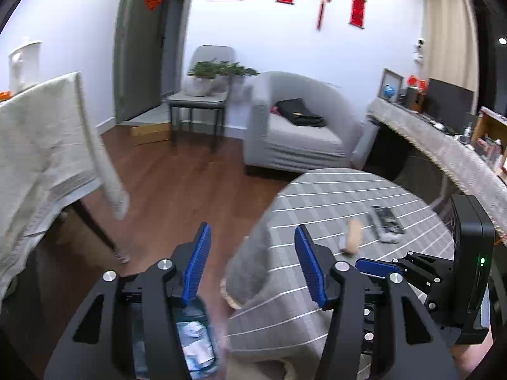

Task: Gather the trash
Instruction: 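Move both tools back over the table toward the cardboard strip and black pouch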

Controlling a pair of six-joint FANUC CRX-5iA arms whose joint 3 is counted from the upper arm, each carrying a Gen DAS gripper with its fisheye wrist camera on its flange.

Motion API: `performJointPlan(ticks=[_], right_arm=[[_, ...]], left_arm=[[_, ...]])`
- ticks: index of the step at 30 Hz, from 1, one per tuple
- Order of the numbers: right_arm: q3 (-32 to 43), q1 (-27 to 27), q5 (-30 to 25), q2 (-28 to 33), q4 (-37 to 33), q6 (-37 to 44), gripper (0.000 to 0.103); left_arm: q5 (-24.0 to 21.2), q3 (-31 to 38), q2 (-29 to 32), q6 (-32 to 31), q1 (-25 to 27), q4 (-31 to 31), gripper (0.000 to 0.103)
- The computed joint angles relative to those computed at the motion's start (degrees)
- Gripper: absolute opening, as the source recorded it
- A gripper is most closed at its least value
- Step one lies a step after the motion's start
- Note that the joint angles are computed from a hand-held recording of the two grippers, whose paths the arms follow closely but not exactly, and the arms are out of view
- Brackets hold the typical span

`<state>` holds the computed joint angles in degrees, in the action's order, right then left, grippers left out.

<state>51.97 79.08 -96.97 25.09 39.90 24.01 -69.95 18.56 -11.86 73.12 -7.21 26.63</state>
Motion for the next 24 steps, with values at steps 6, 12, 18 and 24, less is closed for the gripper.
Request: performJointPlan(ticks=[6, 12, 18, 24], right_arm=[[-9.5, 1.0, -1.1, -6.7, 1.6, -5.9, 0.063], [-17.4, 2.2, -1.8, -12.6, 3.0, -11.3, 0.063], [-22.8, 3.9, -3.4, -16.5, 3.4, -15.3, 0.067], [-27.3, 5.4, -5.1, -20.4, 3.1, -19.1, 0.07]], left_arm=[[0.1, 2.1, 2.4, 2.6, -7.0, -5.0, 0.061], [1.2, 3.8, 4.5, 4.5, -12.0, -8.1, 0.061], [1.3, 5.9, 7.4, 7.2, -17.2, -11.4, 0.061], [0.0, 7.7, 10.6, 9.3, -20.8, -14.0, 0.061]])
